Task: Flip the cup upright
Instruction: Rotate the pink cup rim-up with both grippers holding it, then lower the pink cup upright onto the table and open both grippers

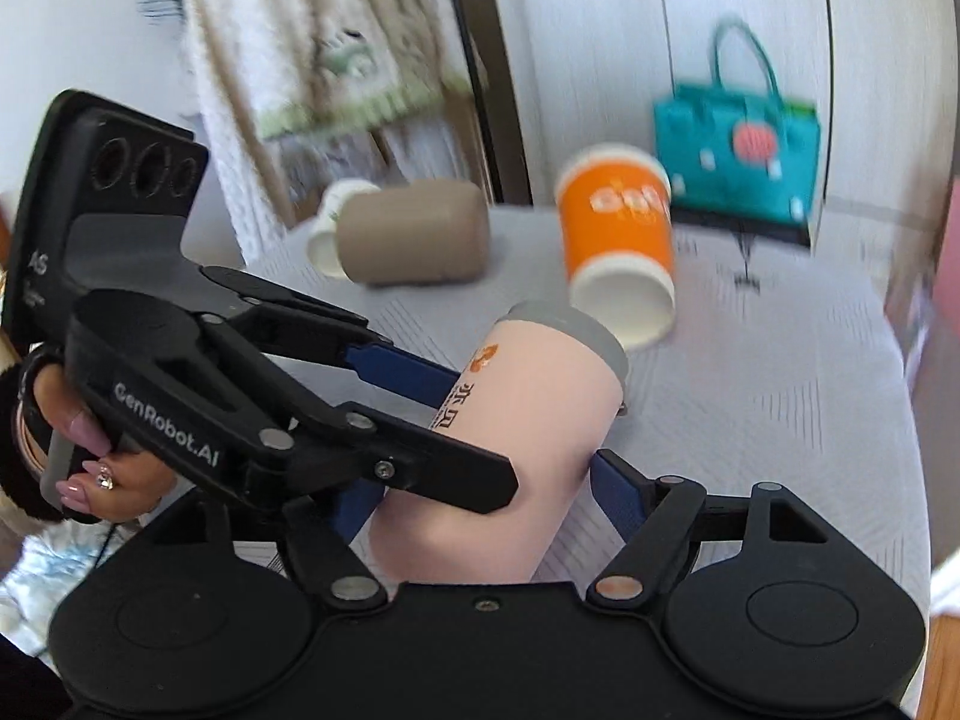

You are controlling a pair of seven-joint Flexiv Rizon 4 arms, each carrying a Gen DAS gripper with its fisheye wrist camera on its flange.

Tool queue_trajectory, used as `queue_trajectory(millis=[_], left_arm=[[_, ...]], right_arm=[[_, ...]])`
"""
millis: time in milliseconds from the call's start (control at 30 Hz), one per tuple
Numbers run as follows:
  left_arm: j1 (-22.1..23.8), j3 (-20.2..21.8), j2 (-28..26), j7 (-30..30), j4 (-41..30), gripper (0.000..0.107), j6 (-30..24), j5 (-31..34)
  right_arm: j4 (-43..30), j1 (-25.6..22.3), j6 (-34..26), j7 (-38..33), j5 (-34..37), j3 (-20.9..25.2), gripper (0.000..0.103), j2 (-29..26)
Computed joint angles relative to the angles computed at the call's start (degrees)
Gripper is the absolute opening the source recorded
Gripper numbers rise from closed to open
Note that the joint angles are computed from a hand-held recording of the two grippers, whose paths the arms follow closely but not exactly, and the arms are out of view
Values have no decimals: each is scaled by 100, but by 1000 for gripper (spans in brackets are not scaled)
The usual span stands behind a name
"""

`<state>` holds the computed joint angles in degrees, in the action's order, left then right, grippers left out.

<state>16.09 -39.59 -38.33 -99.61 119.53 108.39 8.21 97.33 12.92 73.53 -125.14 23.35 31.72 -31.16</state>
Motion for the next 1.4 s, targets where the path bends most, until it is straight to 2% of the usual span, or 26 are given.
queue_trajectory(millis=[67, 100, 300, 400, 533, 700, 800, 933, 1033, 1133, 1267, 1400], left_arm=[[464, -530, -229, -100, -38, 69, -353, -75], [581, -667, -306, -79, -59, 69, -450, -127], [1069, -1323, -635, 67, -150, 67, -1115, -673], [1136, -1510, -856, 113, -223, 69, -1309, -1009], [1068, -1540, -1087, 153, -337, 67, -1224, -1202], [899, -1334, -910, 200, -233, 68, -904, -1030], [534, -831, -395, 153, -18, 67, -409, -773], [-384, 443, 389, -86, 249, 65, 325, -614], [-1015, 1320, 691, -225, 353, 65, 629, -683], [-1735, 2286, 858, -215, 454, 64, 1021, -809], [-2525, 3163, 870, 34, 457, 63, 1337, -1168], [-2975, 3506, 739, 387, 365, 64, 1523, -1507]], right_arm=[[-239, 162, -622, 592, -157, -283, 81, 22], [-348, 221, -880, 788, -208, -385, 81, 15], [-918, 445, -2068, 1309, -352, -770, 81, -62], [-1167, 628, -2552, 1669, -511, -1004, 81, -136], [-1339, 716, -2773, 1885, -548, -1126, 81, -221], [-1152, 622, -2430, 1569, -361, -1024, 78, -157], [-683, 526, -1635, 876, -157, -814, 76, 54], [-145, 307, 141, -646, 371, -148, 71, 26], [-74, 69, 1330, -1599, 408, 556, 68, -372], [-159, -337, 2190, -2367, 200, 1448, 68, -992], [-246, -798, 2726, -2714, -309, 2332, 68, -1744], [-219, -1002, 3060, -2714, -776, 2705, 68, -2163]])
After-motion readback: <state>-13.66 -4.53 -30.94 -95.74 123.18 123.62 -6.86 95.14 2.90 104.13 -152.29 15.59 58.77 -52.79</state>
